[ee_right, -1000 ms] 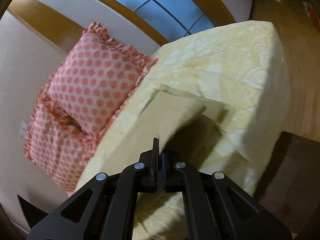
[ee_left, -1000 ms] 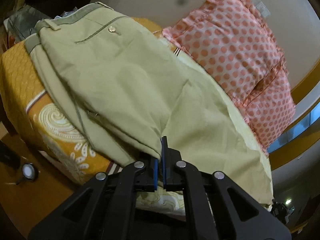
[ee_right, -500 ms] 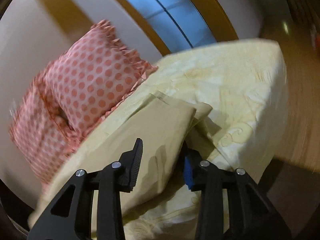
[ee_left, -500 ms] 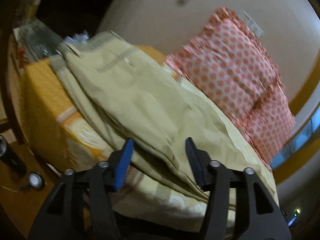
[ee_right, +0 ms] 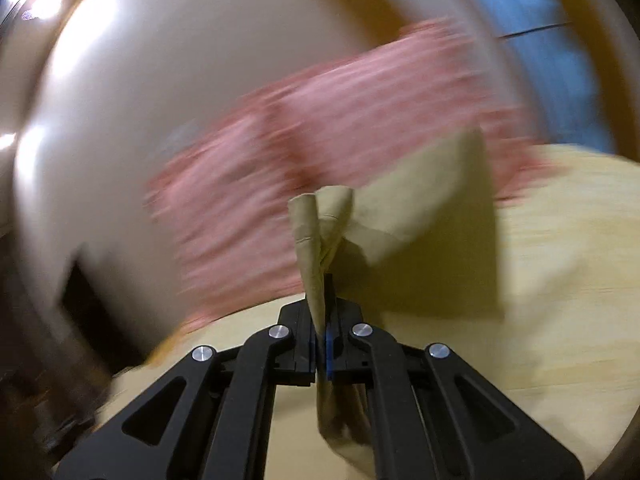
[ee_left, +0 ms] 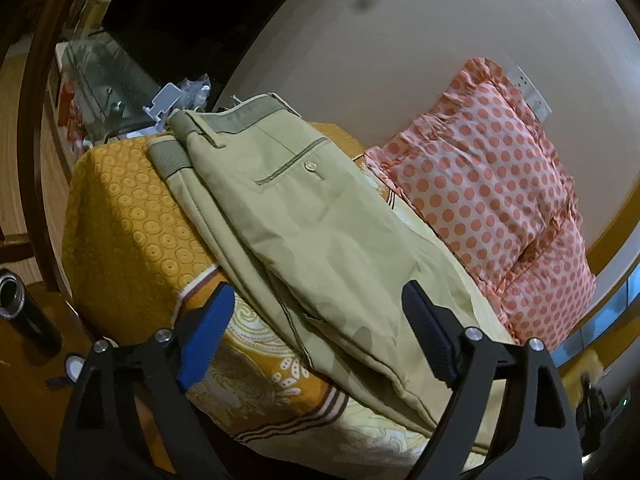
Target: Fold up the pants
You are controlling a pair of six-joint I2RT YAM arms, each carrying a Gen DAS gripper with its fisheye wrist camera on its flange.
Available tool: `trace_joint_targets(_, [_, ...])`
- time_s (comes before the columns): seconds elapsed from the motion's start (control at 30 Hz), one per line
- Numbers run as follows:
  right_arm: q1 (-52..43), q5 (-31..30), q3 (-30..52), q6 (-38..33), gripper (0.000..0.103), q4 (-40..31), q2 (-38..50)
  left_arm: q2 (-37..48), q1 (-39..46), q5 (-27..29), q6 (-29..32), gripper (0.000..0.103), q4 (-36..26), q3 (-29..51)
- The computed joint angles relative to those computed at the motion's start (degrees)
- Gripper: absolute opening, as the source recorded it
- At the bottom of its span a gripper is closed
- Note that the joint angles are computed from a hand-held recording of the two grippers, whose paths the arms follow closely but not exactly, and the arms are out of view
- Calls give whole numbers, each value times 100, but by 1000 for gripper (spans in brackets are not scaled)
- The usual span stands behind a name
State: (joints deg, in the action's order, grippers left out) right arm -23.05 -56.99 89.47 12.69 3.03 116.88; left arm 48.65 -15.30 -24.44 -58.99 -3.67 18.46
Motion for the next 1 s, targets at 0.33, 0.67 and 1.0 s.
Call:
trace_joint_targets(0.33, [2914, 1257, 720, -4332, 60, -4995, 292, 176, 691, 500, 217, 93, 197, 21])
trace_joint_targets(0.67, [1366, -166, 381, -3503, 90, -4178, -176, 1281, 1906, 1229, 506, 93, 316, 718])
trace_joint_targets(1.0, [508, -386, 895, -3249, 90, -4333, 487, 2114, 887, -315, 1571, 7, -1347, 2720])
